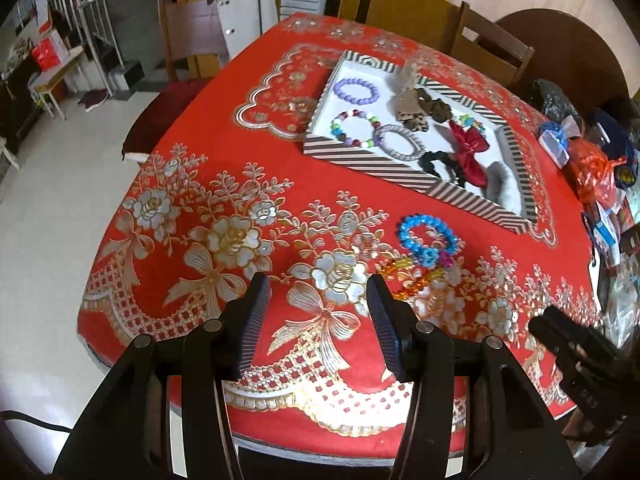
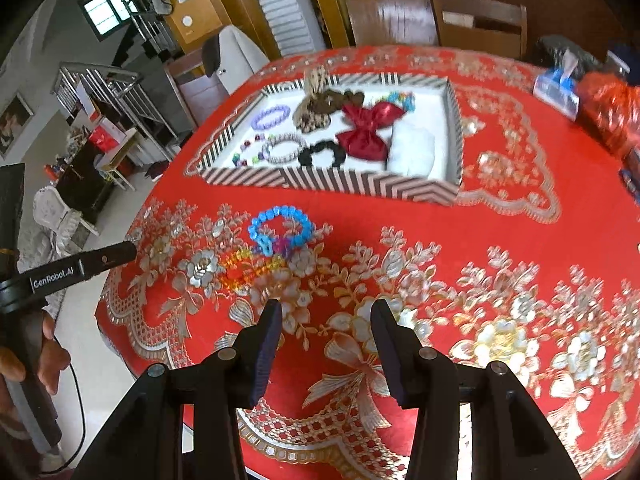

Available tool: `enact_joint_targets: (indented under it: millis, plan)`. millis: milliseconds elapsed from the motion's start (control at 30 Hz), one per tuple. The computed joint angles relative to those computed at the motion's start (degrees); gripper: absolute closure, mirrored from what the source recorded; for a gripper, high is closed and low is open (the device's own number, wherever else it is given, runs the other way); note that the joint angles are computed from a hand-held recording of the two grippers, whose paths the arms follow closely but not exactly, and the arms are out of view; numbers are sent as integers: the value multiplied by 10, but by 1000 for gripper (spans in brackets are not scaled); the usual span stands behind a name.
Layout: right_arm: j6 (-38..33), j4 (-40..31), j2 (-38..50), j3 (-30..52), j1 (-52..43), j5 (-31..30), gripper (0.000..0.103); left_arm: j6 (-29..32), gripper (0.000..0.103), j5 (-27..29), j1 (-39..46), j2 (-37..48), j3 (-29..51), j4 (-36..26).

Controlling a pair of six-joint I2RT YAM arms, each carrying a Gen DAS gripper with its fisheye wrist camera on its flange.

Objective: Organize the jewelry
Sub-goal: 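Grasp the amber bead bracelet with the left tool while the right tool grasps the blue bead bracelet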

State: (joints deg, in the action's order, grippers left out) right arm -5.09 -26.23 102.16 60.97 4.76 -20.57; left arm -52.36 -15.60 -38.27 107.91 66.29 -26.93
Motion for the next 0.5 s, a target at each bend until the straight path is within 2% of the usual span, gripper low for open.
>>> enact_joint_targets:
  millis: [200,500]
  plan:
    - [9,14,56,38,11,-4,59,30,53,42,12,41,22,16]
    - [9,-13,140,140,22,-1,59,87,53,86,13,133,92,30]
